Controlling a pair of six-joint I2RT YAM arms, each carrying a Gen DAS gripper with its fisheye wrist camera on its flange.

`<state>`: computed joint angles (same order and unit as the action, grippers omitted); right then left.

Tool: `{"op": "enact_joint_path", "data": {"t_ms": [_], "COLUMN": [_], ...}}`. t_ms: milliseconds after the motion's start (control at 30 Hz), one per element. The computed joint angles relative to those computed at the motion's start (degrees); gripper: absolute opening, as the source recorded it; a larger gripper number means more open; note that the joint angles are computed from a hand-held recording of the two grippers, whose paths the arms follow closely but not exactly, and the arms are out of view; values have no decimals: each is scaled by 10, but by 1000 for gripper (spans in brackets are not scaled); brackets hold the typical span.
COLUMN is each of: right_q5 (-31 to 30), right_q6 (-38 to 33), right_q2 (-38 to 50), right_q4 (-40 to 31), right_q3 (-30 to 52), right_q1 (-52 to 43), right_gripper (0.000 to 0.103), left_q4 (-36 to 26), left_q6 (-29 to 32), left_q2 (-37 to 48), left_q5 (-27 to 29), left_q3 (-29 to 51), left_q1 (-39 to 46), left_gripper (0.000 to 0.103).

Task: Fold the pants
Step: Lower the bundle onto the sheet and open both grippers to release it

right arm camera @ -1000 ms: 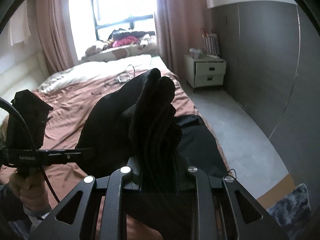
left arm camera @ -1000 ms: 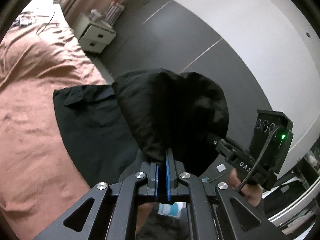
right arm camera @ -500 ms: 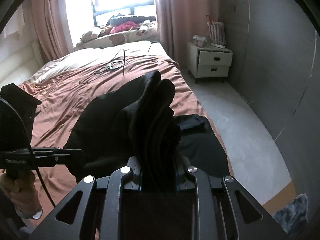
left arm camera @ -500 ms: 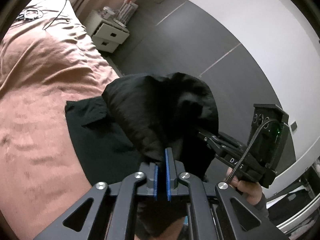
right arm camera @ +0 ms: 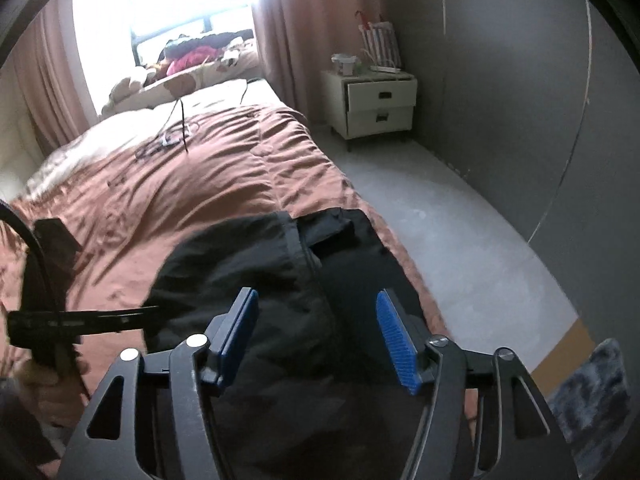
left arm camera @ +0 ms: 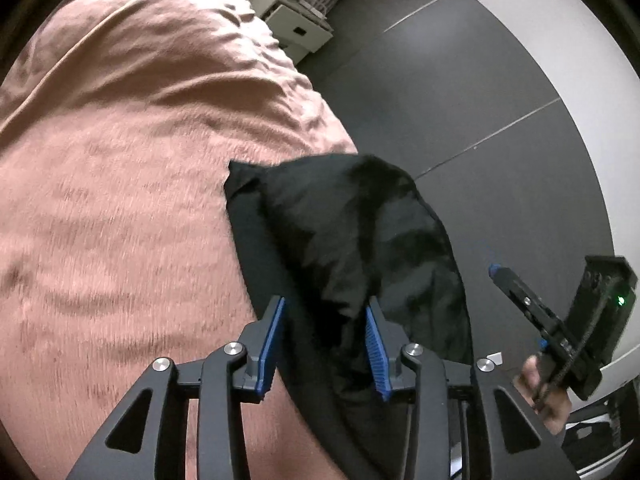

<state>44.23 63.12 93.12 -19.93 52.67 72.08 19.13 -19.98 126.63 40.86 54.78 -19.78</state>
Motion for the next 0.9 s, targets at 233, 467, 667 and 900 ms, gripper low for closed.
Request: {"op": "enact_joint_path", "data": {"t_ms": [233,467,667,900], "right_q5": [-56,-115,-55,-50], "right_q6": [-54,-55,44,237], "right_q2": [-1,42,-15,-40], "right_q4": [140,169,89,-13], "right_q3": [-60,-83,-143,-204], "right_q1": [2,-26,53,140], "right_gripper": [32,32,32,32], "left_q4": [-21,-50,-68,-127], "left_q6": [-7,-32,-2,71], "left_q2": [29,60,9,-65], "left_q5": [-29,-40,-79,-114], "left_q3": [71,133,98,46], "left_q1": [-1,6,5,-9], "left_gripper": [37,25,25,25]}}
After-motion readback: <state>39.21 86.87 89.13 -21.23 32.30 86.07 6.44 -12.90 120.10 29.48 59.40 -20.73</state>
